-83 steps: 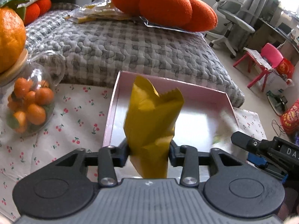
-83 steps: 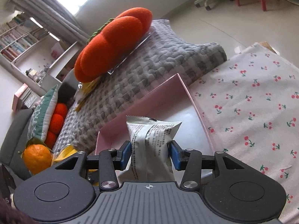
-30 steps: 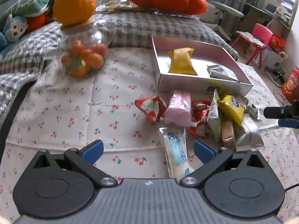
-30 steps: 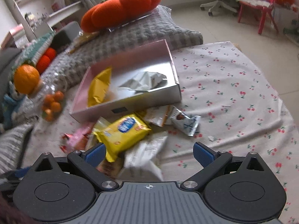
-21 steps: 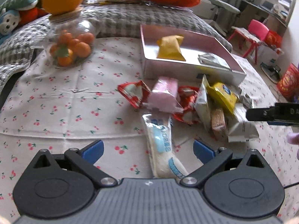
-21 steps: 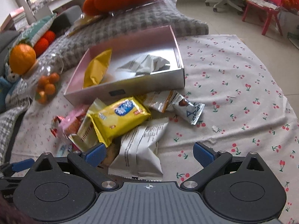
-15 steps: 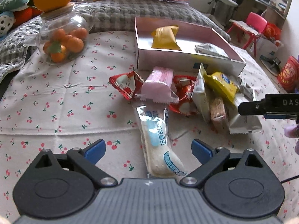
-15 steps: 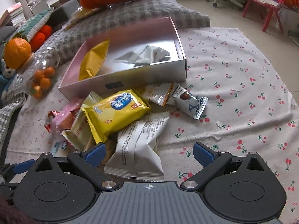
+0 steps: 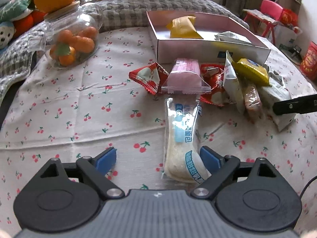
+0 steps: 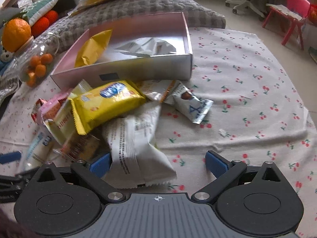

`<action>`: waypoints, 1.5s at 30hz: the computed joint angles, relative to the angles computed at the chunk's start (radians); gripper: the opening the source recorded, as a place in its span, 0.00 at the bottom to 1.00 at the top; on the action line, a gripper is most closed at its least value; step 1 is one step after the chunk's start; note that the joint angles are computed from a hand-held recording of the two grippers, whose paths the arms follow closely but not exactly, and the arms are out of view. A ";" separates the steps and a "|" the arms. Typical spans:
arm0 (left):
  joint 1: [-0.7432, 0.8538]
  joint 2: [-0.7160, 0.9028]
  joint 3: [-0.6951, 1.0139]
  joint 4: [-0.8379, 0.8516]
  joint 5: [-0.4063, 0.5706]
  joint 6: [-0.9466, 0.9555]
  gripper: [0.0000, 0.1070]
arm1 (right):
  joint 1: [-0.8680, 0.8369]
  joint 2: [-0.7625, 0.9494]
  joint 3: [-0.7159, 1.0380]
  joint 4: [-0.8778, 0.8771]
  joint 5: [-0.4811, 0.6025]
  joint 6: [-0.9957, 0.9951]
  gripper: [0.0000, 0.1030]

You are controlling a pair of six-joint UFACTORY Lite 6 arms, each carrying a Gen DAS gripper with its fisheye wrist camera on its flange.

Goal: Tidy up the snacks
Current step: 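Grasp the clear blue-labelled bar with the left tool while the right tool grasps a white pack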

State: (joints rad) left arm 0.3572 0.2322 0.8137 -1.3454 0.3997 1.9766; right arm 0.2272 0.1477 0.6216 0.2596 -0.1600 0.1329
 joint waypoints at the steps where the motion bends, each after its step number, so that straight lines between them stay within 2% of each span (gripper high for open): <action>1: 0.011 0.005 0.000 -0.019 0.014 0.037 0.86 | -0.005 -0.007 -0.012 -0.016 -0.007 0.003 0.99; 4: 0.043 0.029 0.001 -0.090 0.075 0.159 0.85 | -0.021 -0.018 -0.046 -0.086 -0.042 0.028 1.00; 9: 0.090 0.086 -0.010 -0.252 0.174 0.405 0.95 | -0.019 -0.022 -0.106 -0.135 -0.152 0.021 1.00; 14: 0.108 0.097 -0.060 -0.403 0.234 0.572 0.96 | 0.017 -0.005 -0.149 -0.069 -0.264 -0.071 1.00; 17: 0.101 0.096 -0.071 -0.452 0.235 0.599 0.96 | 0.041 0.007 -0.150 -0.025 -0.291 -0.120 1.00; 23: 0.067 0.081 -0.050 -0.418 0.175 0.511 0.96 | 0.047 0.018 -0.119 -0.072 -0.268 -0.082 1.00; 25: 0.065 0.082 -0.046 -0.405 0.172 0.496 0.96 | 0.060 0.028 -0.104 -0.026 -0.261 -0.112 1.00; 28: 0.068 0.078 -0.045 -0.376 0.186 0.487 0.88 | 0.061 0.030 -0.097 -0.067 -0.262 -0.075 0.97; 31: 0.068 0.063 -0.054 -0.343 0.202 0.475 0.75 | 0.065 0.026 -0.094 -0.090 -0.264 -0.066 0.89; 35: 0.060 0.037 -0.078 -0.345 0.207 0.483 0.58 | 0.078 0.021 -0.095 -0.060 -0.276 -0.103 0.69; 39: 0.049 0.017 -0.093 -0.338 0.209 0.489 0.42 | 0.066 0.007 -0.101 -0.109 -0.273 -0.055 0.59; 45: 0.034 0.006 -0.081 -0.300 0.184 0.425 0.29 | 0.046 -0.016 -0.097 -0.211 -0.235 0.044 0.48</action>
